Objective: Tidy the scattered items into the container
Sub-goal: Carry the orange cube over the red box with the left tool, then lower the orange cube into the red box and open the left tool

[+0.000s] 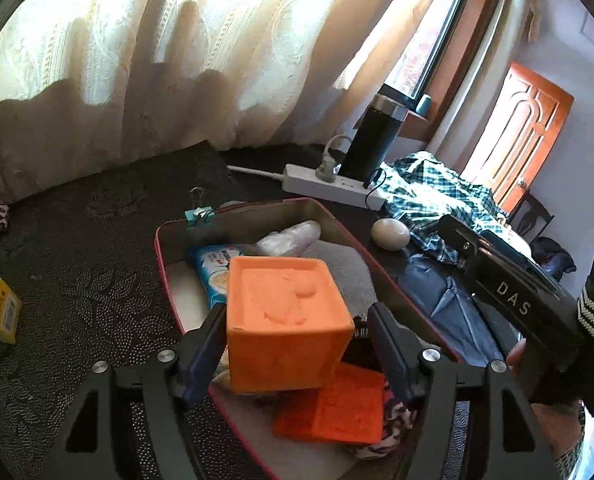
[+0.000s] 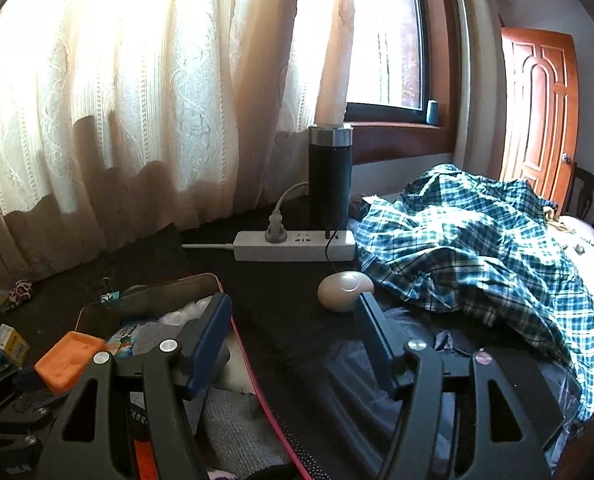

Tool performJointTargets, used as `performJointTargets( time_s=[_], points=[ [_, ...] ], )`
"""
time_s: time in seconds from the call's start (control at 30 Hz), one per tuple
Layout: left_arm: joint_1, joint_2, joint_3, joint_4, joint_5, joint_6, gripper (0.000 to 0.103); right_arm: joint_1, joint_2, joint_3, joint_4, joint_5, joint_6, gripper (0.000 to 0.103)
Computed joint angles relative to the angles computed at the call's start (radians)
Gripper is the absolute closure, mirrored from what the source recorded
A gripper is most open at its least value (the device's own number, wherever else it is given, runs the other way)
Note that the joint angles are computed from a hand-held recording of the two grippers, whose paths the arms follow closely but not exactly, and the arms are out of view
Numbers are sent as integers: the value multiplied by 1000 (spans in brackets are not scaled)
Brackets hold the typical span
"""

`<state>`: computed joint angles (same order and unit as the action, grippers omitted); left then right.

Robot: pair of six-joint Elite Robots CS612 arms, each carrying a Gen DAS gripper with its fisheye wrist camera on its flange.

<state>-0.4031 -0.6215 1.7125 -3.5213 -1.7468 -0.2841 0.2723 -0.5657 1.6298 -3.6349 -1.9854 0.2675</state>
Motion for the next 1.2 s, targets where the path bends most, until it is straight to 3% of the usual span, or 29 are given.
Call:
performJointTargets(
  time_s=[0.13, 0.3, 0.5, 1.2],
  points=[
    [-4, 3, -7, -1, 10, 5, 33, 5, 1, 0, -24, -22, -10, 35],
    [-12, 18, -38, 69, 53, 18, 33, 9, -3, 6, -35, -36, -14, 35],
    [-6, 20, -39, 75, 34, -3, 33, 18, -11, 17, -47, -62, -33, 34],
    [39, -53, 119, -128, -7, -19, 29, 100, -38, 25, -100, -113, -146, 26]
  ],
)
